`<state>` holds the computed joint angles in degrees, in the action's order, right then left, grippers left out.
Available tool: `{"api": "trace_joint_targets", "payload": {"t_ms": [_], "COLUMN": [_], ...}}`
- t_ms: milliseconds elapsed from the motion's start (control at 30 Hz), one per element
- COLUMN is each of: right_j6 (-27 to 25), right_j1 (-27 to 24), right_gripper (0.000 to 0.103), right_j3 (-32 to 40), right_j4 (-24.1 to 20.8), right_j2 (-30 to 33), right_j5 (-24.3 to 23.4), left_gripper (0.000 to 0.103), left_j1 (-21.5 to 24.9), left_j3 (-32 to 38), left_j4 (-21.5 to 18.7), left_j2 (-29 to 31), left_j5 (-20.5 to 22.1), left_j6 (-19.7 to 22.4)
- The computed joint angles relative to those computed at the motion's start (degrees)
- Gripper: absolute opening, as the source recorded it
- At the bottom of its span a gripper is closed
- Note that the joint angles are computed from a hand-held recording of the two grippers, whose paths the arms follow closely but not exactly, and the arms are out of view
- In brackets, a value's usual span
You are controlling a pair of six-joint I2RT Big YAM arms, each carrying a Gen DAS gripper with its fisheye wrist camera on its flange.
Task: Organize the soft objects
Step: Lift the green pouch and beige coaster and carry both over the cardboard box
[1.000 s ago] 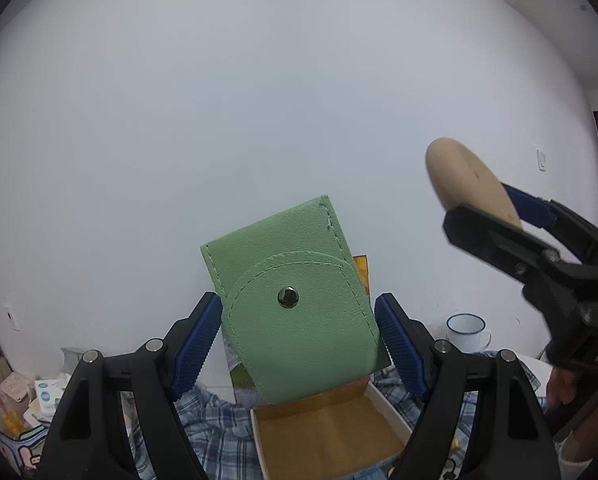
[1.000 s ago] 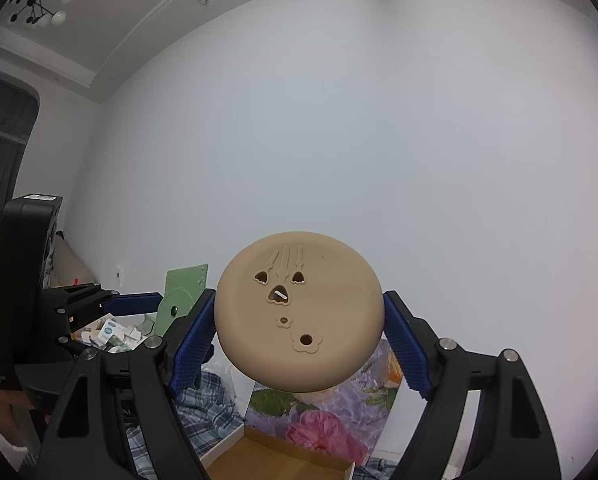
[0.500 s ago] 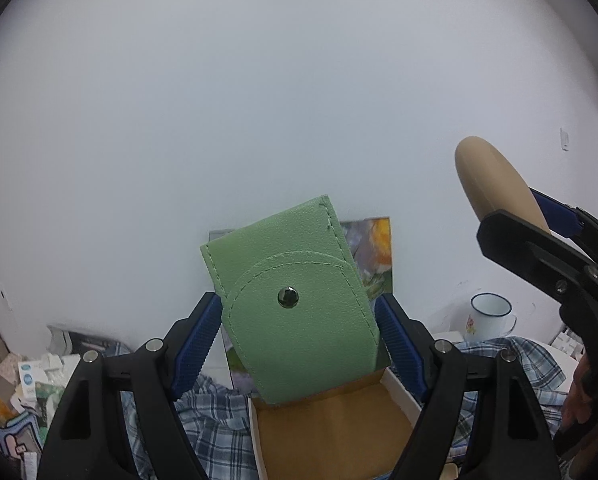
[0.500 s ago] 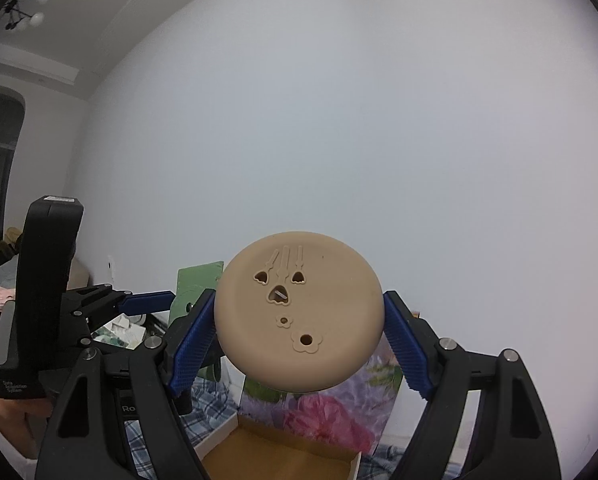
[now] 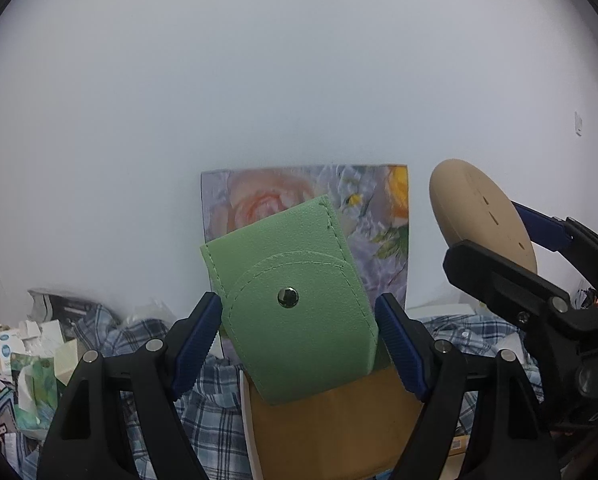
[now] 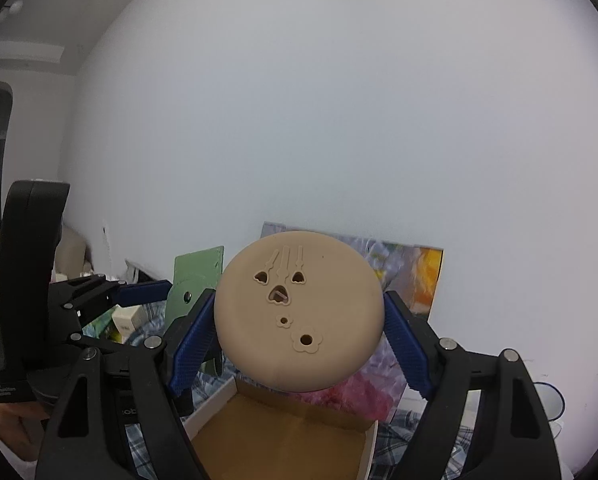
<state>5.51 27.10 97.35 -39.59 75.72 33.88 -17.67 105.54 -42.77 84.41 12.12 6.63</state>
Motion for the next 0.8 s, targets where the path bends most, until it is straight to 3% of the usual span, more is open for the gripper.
{"api": "trace_joint_targets", "payload": {"t_ms": [267,800], "right_j6": [3.77,7.19], "right_j1": [-2.44,-7.35], "right_gripper": [0.08,0.08], "right_j3": [0.25,-2.81], "right_j4": [-4.25,-5.48], "right_j2": [1.05,4.41], "right_j5": [-2.66,-9.19], "left_gripper": [0.081,0.081], "left_j1": [1.07,0.58], "left_j3": [0.33,1.99], "left_j4": [-1.14,-5.14], "left_j2": [3.17,9.3], "left_j5": [1.4,-1.22], "left_j6": [0.89,2.07]}}
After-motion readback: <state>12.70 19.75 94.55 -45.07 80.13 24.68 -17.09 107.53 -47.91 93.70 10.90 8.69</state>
